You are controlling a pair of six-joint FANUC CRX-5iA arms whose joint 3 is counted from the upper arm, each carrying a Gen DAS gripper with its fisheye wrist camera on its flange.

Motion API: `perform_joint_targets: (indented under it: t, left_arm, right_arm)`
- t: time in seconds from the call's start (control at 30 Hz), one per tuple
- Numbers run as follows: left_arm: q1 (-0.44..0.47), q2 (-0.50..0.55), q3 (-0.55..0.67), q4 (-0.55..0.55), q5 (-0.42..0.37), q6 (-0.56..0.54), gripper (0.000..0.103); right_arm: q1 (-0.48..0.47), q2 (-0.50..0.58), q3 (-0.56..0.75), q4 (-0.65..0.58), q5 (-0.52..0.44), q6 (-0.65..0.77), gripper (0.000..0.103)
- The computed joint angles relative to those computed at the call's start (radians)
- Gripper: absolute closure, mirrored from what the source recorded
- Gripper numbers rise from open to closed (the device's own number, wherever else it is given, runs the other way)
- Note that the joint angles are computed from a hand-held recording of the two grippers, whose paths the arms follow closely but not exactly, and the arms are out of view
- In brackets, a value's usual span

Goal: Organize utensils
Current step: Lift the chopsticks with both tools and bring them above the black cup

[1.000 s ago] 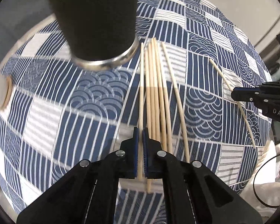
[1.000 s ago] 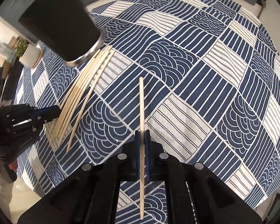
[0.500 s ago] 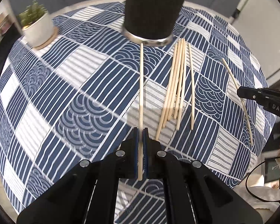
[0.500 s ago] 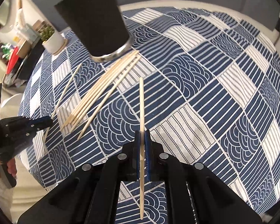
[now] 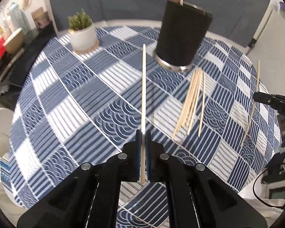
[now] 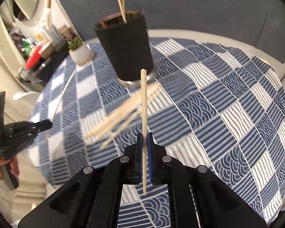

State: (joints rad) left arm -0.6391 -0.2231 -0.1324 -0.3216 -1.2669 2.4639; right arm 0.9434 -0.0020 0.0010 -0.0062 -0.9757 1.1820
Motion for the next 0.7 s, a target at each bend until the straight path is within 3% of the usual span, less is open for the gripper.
perform_joint_targets:
  t: [0.3,0.7]
  left_arm:
    - [-0.009,0.001,0.145,-0.123,-0.029,-0.032,0.098]
    - [0.120,0.045,0.249,-0.093,0.175,-0.173,0.098]
  right_arm:
    - [-0.013,0.033,0.120,0.037,0.044,0.030,0.098]
    - [-0.059,0.153,0.365,0.028,0.059,0.096,0.098]
